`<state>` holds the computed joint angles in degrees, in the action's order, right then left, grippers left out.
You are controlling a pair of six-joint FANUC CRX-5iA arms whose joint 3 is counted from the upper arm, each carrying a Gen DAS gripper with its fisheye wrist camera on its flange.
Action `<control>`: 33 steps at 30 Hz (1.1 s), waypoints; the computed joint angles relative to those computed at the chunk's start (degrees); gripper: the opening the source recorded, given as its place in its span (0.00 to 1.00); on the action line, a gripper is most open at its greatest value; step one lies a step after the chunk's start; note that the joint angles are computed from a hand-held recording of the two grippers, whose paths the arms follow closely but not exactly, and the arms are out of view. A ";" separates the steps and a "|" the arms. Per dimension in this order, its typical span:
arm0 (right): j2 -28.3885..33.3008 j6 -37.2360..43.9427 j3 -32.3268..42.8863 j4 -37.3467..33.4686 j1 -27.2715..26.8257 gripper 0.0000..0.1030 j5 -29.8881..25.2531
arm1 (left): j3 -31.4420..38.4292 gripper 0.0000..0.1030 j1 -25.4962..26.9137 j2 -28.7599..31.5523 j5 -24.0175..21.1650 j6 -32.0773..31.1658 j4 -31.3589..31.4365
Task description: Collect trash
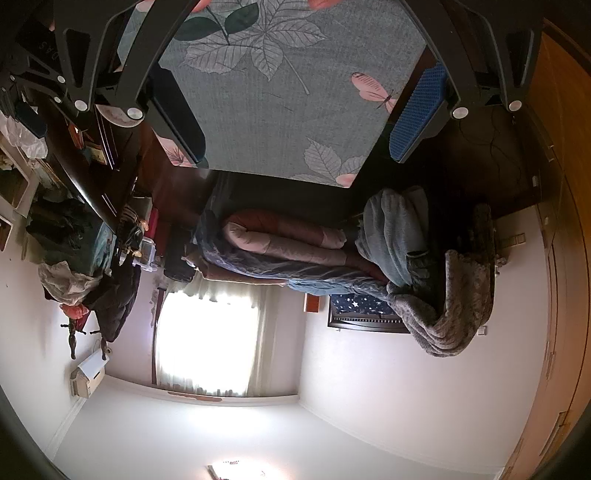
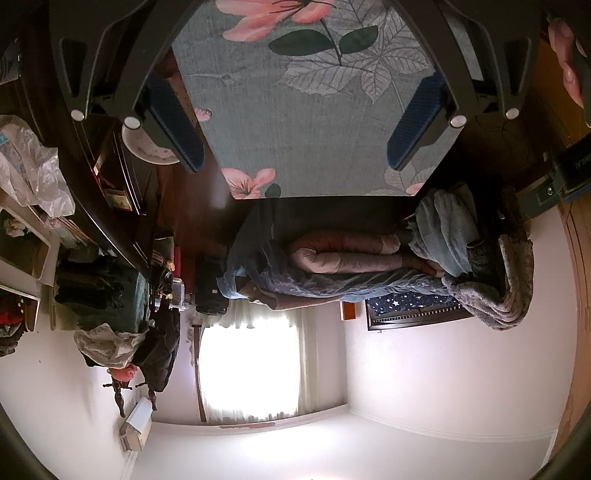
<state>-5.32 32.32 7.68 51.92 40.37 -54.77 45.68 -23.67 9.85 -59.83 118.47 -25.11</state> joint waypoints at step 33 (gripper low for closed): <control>0.85 1.05 0.29 -1.64 0.18 0.97 -0.48 | -5.64 0.96 0.63 -2.77 5.33 0.10 1.51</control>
<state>-4.47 33.37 7.97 50.27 40.56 -55.24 40.04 -23.04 7.08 -54.50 118.58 -23.60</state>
